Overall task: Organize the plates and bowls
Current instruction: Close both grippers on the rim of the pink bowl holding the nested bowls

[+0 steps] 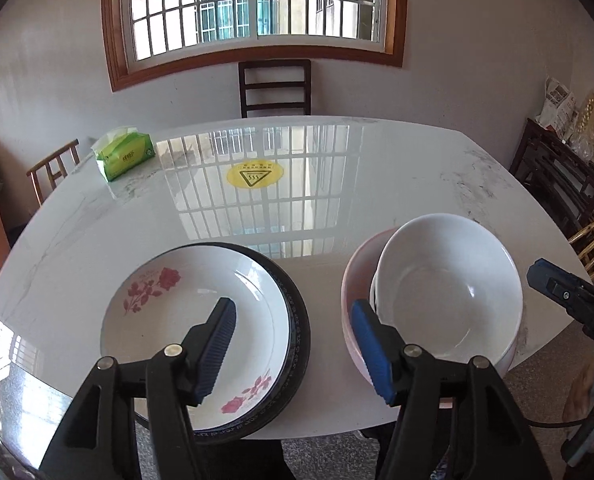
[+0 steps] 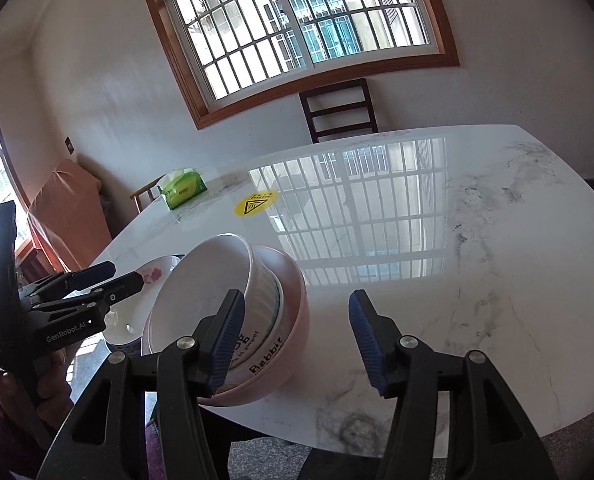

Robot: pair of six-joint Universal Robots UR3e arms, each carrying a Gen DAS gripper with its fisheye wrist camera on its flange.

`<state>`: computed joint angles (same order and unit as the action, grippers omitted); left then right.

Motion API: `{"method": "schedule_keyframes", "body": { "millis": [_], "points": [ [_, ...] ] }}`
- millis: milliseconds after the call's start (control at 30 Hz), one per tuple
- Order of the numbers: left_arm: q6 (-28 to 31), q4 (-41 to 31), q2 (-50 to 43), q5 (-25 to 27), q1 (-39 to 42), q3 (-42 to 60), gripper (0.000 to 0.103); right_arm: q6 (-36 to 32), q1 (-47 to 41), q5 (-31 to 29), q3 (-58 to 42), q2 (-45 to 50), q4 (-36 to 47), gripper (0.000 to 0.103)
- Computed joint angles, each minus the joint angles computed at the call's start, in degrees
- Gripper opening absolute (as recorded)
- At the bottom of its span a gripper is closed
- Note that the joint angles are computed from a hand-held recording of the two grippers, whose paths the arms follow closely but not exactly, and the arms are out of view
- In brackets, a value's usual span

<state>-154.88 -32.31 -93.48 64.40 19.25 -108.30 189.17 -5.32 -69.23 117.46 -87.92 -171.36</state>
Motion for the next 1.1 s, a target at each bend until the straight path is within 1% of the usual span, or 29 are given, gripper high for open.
{"method": "schedule_keyframes", "body": {
  "millis": [33,100,133,267,300,367,533,600,633,667,700,767,800,867,933,1000,1100],
  "points": [
    [0.4,-5.0,-1.0,-2.2,1.3,2.4,0.062,1.0,-0.8,0.5,0.9,-0.6,-0.3,0.052],
    [0.7,-12.8,-3.6,-5.5,2.9,6.8,0.062,1.1,-2.9,2.9,2.0,-2.3,1.7,0.053],
    [1.3,-16.7,-5.2,-6.2,3.1,9.5,0.062,1.3,-3.8,4.0,2.3,-2.9,2.7,0.053],
    [2.0,-24.9,-9.7,-4.1,1.2,17.2,0.061,0.5,-7.5,12.0,1.1,-3.2,10.7,0.050],
    [2.4,-26.5,-10.6,-3.2,0.5,18.8,0.061,0.1,-7.7,12.7,0.0,-2.8,13.1,0.049],
    [2.7,-28.3,-11.6,-1.1,-1.0,21.0,0.061,-1.2,-7.1,11.8,-2.9,-1.5,17.4,0.047],
    [1.8,-30.9,-13.1,3.0,-3.9,25.2,0.061,-4.4,-6.4,12.4,-10.0,2.0,28.0,0.044],
    [1.5,-31.9,-13.9,4.3,-4.6,27.1,0.061,-5.8,-5.9,11.4,-12.6,3.2,31.4,0.040],
    [1.2,-32.4,-14.7,4.9,-5.0,28.1,0.058,-6.6,-5.6,11.0,-14.1,3.9,33.3,0.039],
    [1.0,-33.9,-15.4,5.2,-5.3,29.5,0.052,-7.1,-5.8,11.3,-15.0,4.3,34.8,0.039],
    [1.2,-36.3,-16.3,4.5,-5.2,31.3,0.048,-7.3,-6.0,11.7,-16.0,4.9,36.3,0.039],
    [1.4,-41.2,-17.9,3.3,-5.0,35.0,0.036,-8.4,-6.2,12.4,-18.2,5.8,39.7,0.036],
    [1.5,-43.0,-18.3,2.9,-5.1,36.2,0.033,-8.9,-6.3,12.7,-19.5,6.4,41.6,0.034],
    [1.8,-44.8,-18.7,2.6,-5.5,37.6,0.022,-9.6,-6.1,12.1,-22.1,7.3,44.5,0.033],
    [1.8,-45.0,-18.2,2.6,-6.0,37.3,0.014,-10.2,-5.3,11.2,-24.8,8.2,47.0,0.028],
    [1.2,-44.8,-18.0,3.1,-6.4,37.1,0.013,-10.6,-4.3,9.4,-28.3,9.5,50.0,0.025],
    [0.7,-46.1,-18.5,2.7,-6.2,38.1,0.013,-11.0,-2.8,6.6,-33.6,11.3,55.0,0.024]
  ]
}}
